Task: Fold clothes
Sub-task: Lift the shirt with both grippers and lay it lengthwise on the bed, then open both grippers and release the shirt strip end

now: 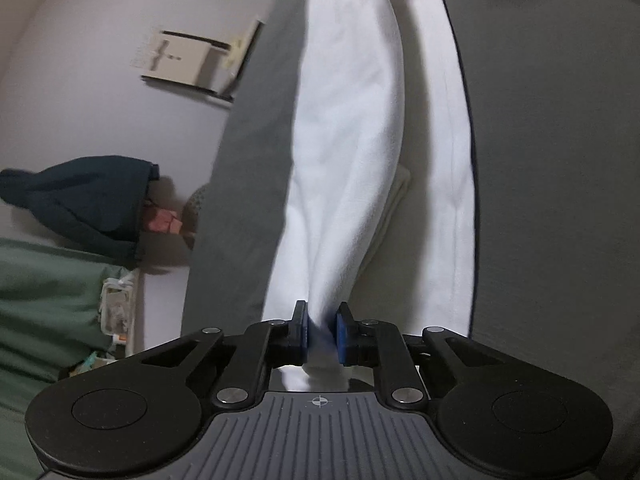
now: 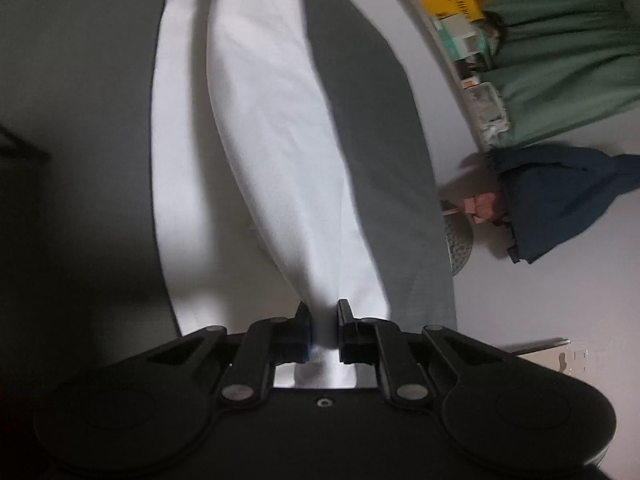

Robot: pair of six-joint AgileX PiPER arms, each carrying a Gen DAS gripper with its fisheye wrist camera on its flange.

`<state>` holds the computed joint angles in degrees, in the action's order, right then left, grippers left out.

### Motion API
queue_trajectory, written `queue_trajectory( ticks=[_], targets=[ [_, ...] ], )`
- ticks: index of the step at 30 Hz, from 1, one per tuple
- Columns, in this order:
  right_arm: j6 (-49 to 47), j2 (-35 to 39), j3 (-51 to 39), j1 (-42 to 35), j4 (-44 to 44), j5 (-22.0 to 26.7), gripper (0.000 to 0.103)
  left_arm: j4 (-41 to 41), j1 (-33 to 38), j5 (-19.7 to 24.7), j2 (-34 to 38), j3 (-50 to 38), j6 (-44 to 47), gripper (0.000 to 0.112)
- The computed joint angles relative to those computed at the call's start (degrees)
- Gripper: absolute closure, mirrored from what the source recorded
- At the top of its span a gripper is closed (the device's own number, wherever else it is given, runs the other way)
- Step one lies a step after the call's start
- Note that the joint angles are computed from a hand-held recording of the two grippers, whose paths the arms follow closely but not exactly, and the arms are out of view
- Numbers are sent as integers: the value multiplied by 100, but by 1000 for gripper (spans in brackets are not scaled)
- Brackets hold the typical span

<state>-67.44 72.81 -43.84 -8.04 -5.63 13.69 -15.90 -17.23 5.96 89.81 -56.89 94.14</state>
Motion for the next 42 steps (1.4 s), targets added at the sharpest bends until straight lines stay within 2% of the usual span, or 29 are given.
queue_trajectory(
  ticks=[2, 3, 5, 7, 13, 17, 18, 21, 24, 26, 28, 29, 31, 32, 33, 35, 37, 38, 39, 42],
  targets=[
    [-231, 5, -111, 1, 65, 487, 91, -458, 77, 179, -64, 98, 561, 97],
    [-140, 52, -106, 45, -112, 600, 91, -344, 92, 232, -68, 163, 514, 97],
    [32, 170, -75, 126, -416, 740, 91, 408, 63, 285, -33, 215, -230, 97],
    [86, 246, -95, 137, -484, 828, 91, 542, 55, 297, -65, 285, -498, 97],
    [-234, 303, -300, -33, -100, 1062, 92, -1055, 317, 582, -276, 272, 750, 98],
    [-321, 360, -365, -43, -79, 1168, 92, -1185, 420, 912, -243, 178, 956, 98],
    [-295, 373, -392, -29, -94, 1225, 92, -1195, 444, 948, -185, 126, 965, 101],
    [-287, 389, -416, -31, -64, 1266, 91, -1097, 463, 941, -57, 83, 886, 101],
    [-19, 521, -497, 70, -347, 1474, 88, -316, 382, 1030, 97, -7, 40, 100],
    [7, 548, -488, 86, -408, 1482, 86, -455, 366, 889, 100, 52, 138, 97],
    [-88, 594, -606, 4, -189, 1624, 83, -645, 435, 1004, 101, 1, 220, 96],
    [-150, 613, -727, -58, -34, 1805, 81, -659, 482, 1113, 94, -49, 163, 90],
    [-285, 643, -1059, -221, 346, 2326, 77, -654, 614, 1404, 77, -230, -26, 68],
    [-407, 624, -1247, -361, 681, 2612, 77, -727, 694, 1532, 52, -308, -51, 40],
    [-500, 602, -1435, -514, 1024, 2889, 77, -1029, 822, 1685, 3, -372, 133, 21],
    [-558, 567, -1763, -853, 1835, 3327, 74, -1855, 1118, 1943, -128, -473, 580, 20],
    [-422, 563, -2030, -1164, 2609, 3638, 58, -2143, 1264, 2190, -98, -787, 110, 20],
    [-247, 600, -2105, -1270, 3015, 3651, 43, -2251, 1302, 2351, -32, -1000, -243, 20],
    [24, 705, -2188, -1320, 3362, 3622, 33, -2455, 1308, 2529, 85, -1229, -573, 20],
    [1321, 1196, -2440, -1260, 4102, 3293, 26, -3405, 1250, 2986, 580, -1872, -1361, 20]
  ],
)
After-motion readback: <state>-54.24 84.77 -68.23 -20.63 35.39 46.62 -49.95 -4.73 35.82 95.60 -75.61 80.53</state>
